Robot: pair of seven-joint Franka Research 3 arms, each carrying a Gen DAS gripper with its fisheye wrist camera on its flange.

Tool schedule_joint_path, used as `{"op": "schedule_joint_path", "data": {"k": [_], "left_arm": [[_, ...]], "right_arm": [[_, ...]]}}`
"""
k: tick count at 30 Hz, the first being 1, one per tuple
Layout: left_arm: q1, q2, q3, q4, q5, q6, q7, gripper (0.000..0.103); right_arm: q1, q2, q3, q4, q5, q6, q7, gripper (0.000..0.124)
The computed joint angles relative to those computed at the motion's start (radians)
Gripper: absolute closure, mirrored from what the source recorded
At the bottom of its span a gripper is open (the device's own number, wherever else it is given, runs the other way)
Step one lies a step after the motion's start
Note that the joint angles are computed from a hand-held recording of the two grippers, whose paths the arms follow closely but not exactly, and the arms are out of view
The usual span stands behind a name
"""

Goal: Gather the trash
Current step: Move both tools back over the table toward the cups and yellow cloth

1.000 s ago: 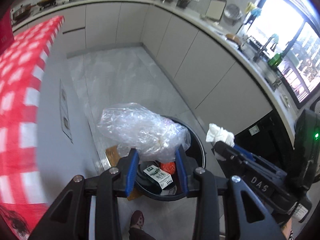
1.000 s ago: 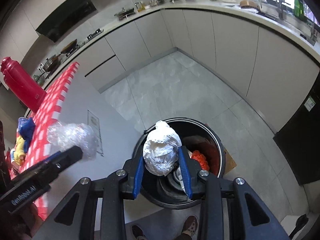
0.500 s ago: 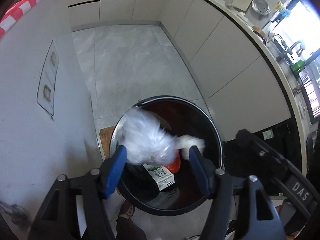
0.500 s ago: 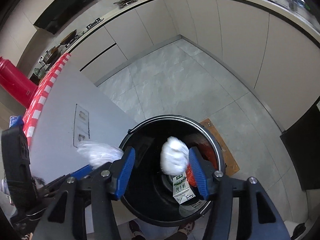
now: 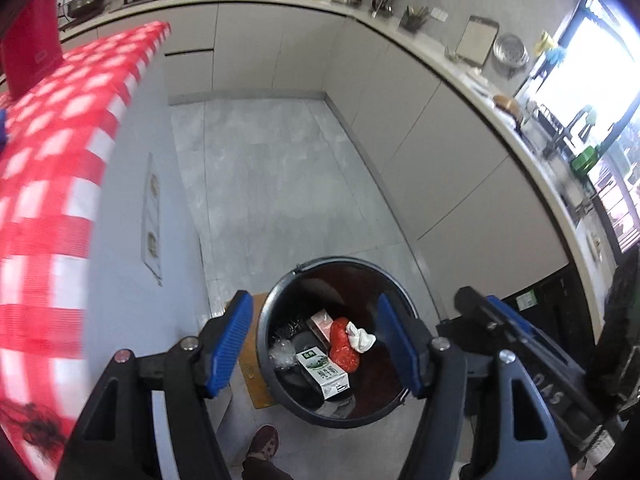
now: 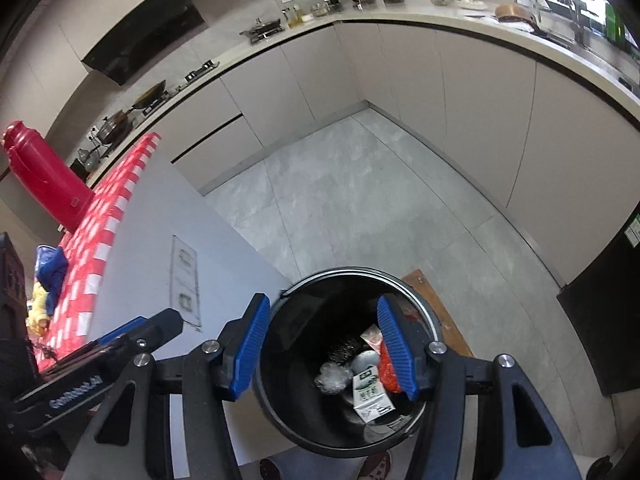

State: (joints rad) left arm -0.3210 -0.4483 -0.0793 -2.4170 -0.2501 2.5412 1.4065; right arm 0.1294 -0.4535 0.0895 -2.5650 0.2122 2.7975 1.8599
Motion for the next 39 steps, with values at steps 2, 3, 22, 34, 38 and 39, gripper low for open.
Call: {"op": "schedule_joint_path", "data": {"k": [2,3,22,34,38,39], "left_arm": [[-0.011,-0.030,0.028,-0.011,-0.027,0.003,0.037,0.036],[-0.012,-0.034,0.037,-0.009,-0.036,0.005,0.048,0.036],[0.232,-0.299,0.226,-0.101,0.033,-0.121,0.254,0.032],[0.428,-0.223,0.361,-0.056,0.084,-0.076,0.364,0.032],[0.461,-0.171,0.388,-0.024,0.060,-0.064,0.421,0.032],[0.466,-0.155,0.396,-0.014,0.049,-0.061,0.436,0.032]], "right_arm": [[-0.001,-0.013,0.020,0.009,-0.014,-0.012,0.013,0.065],[0.008,-0.019,0.027,0.018,-0.014,-0.018,0.019,0.065],[0.105,0.173,0.292,0.364,-0.305,-0.072,0.446,0.058],[0.282,0.526,0.311,0.743,-0.584,-0.120,0.619,0.057],[0.367,0.633,0.275,0.871,-0.634,-0.157,0.643,0.057],[0.388,0.655,0.264,0.901,-0.641,-0.166,0.644,0.057]]}}
